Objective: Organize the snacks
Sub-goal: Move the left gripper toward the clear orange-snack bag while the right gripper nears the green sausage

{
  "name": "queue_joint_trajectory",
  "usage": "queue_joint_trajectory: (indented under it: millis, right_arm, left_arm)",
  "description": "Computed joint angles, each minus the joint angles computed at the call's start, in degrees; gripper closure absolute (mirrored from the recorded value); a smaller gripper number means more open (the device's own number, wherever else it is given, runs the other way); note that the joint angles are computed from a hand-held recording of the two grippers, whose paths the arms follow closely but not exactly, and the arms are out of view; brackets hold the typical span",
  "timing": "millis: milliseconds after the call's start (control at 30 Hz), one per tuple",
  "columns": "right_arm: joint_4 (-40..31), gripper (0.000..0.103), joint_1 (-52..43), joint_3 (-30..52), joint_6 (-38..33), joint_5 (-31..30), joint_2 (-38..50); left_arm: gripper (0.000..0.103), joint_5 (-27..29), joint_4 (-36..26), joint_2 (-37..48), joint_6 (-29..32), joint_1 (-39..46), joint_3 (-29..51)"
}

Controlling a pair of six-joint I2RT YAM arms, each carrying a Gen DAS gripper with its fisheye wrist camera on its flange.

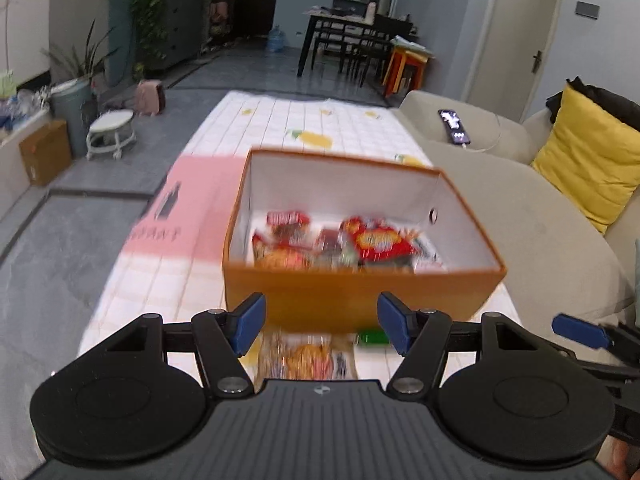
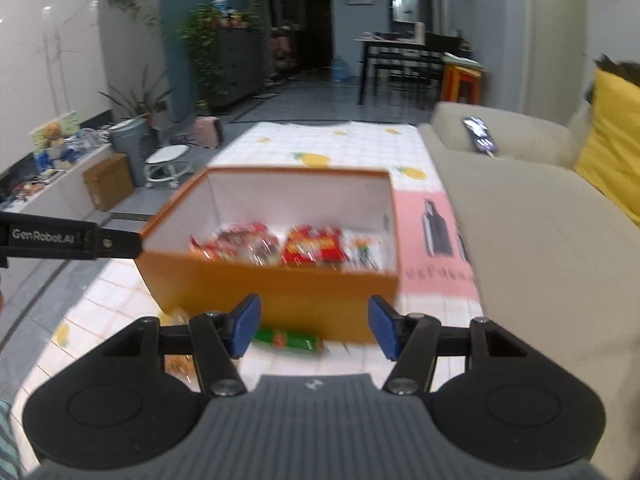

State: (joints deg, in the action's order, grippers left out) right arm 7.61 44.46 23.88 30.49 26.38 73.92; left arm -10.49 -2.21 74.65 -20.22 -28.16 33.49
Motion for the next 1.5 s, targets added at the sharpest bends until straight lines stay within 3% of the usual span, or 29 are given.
queue_joint_trajectory:
  millis: [133, 367, 567, 900, 1067, 1200, 1333, 1367, 1433, 1500]
  right_arm:
    - [3.3, 0.045, 3.5, -3.3, 5.2, 2.2, 4.4]
    - [8.6, 0.046, 1.9, -2.5, 7.2, -2.3, 12.8]
    - [13.3, 0.053, -1.6, 0.9, 3.7, -6.0, 21.0]
    - [18.8, 0.053, -7.1, 10.5, -7.8, -11.5, 33.4]
    - [19.5, 0.054, -8.9, 14.8, -12.1, -14.1, 38.3]
    - [19.0, 0.047, -10.4, 17.0, -13.3, -15.7, 41.5]
    - [19.8, 0.048, -12.4, 17.1, -11.6, -19.9, 43.4]
    - [20.1, 0.05, -12.2, 16.8, -11.2, -19.4, 43.4]
    - [19.1, 0.07, -11.6, 16.2, -11.0, -18.8, 42.3]
    - [17.6, 0.079, -10.9, 15.0, -9.5, -20.1, 40.6]
  left_arm:
    - [0.028, -3.4, 3.0, 2.1, -0.9, -1.9, -3.5]
    - [0.028, 0.1, 7.4, 6.9, -3.4, 0.5, -6.1]
    - [0.028, 3.8, 10.5, 13.1, -4.0, 4.9, -5.7]
    - [0.028, 10.3, 14.5, 24.5, -2.1, 9.0, 0.3]
    - [0.028, 10.8, 14.0, 28.5, -1.2, 9.1, 3.5]
    - [0.026, 10.1, 13.7, 30.7, -0.4, 8.8, 5.3]
    - [0.024, 11.0, 12.9, 31.8, -1.7, 8.9, 6.7]
    - [0.024, 10.9, 12.2, 31.5, -2.4, 8.7, 6.7]
    - [0.026, 11.9, 10.4, 30.7, -3.0, 8.9, 6.8]
    - [0.028, 13.9, 8.8, 29.4, -4.7, 9.3, 6.1]
